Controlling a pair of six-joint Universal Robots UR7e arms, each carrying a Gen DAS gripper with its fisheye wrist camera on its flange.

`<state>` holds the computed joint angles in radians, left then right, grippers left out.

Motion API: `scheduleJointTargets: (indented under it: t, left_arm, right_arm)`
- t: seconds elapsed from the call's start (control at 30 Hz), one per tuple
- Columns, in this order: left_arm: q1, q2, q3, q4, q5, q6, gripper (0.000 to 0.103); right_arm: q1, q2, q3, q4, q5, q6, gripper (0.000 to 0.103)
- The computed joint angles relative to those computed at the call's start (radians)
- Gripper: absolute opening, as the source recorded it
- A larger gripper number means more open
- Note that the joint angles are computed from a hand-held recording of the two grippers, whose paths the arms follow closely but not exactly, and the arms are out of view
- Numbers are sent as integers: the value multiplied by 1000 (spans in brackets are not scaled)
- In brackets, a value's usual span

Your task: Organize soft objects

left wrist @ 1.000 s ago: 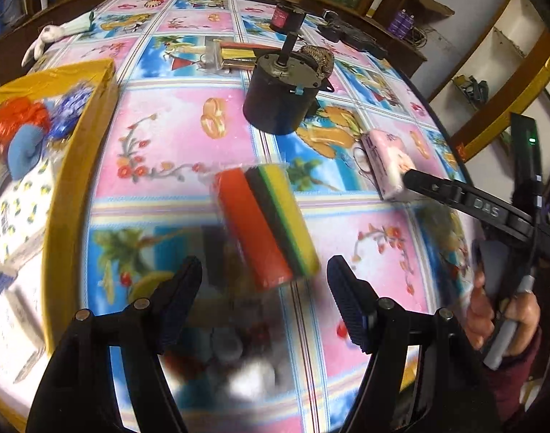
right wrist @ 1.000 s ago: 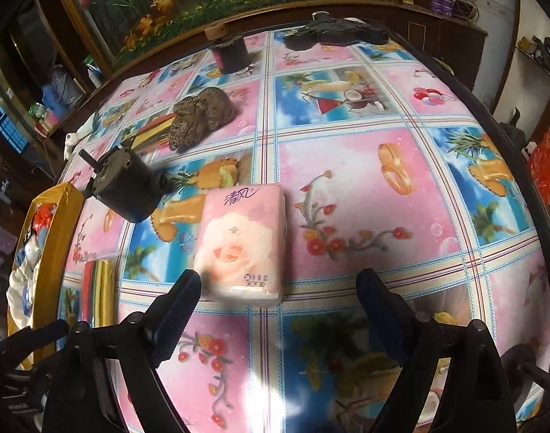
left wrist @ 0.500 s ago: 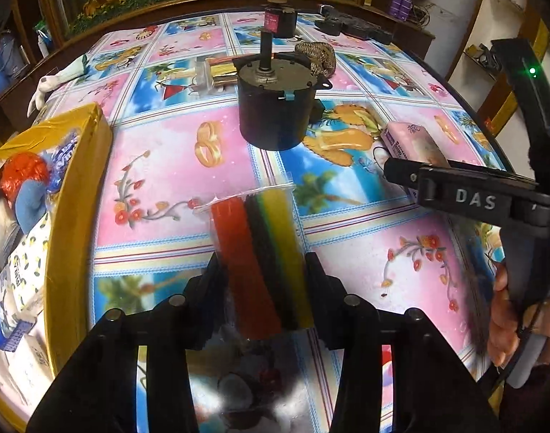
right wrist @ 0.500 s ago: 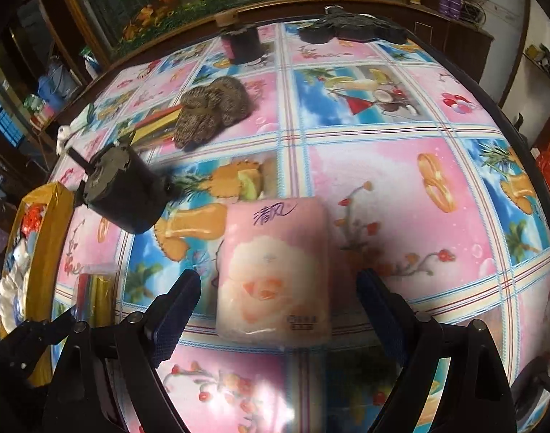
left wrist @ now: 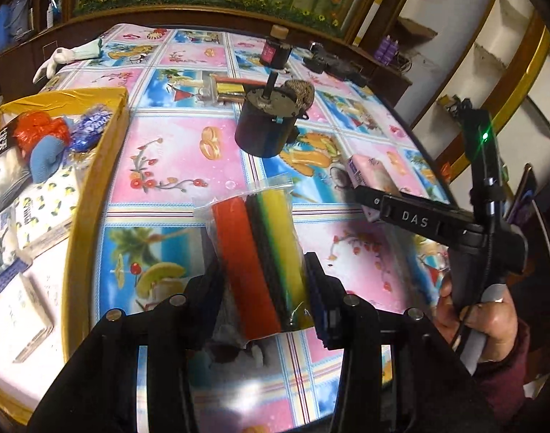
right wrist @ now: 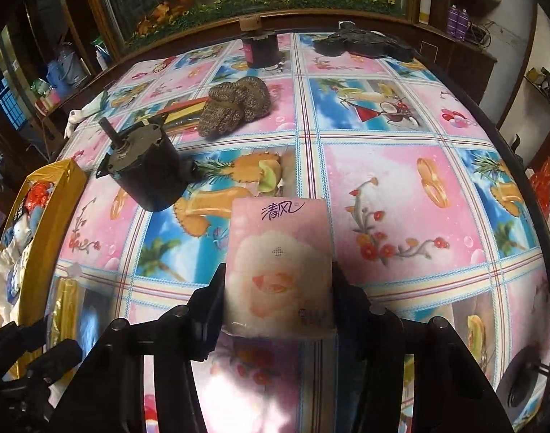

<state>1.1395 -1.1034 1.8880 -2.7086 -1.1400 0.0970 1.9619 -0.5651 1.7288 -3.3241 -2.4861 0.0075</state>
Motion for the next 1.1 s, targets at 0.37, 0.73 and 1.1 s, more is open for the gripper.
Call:
scheduleJointTargets:
  t: [0.37,0.73,1.1]
  left_arm:
    - [47,-178,100,-102,-61,-53,41]
    - [144,-263,110,-160,-39,-86,41]
    - [193,-270,99,-208,-15,-93,41]
  right_arm:
    - [77,-5,30,-20,-9,-5,51]
    - [146,34,-11,33,35,-18,51]
    - [180,105,-106,96,74,-40,52]
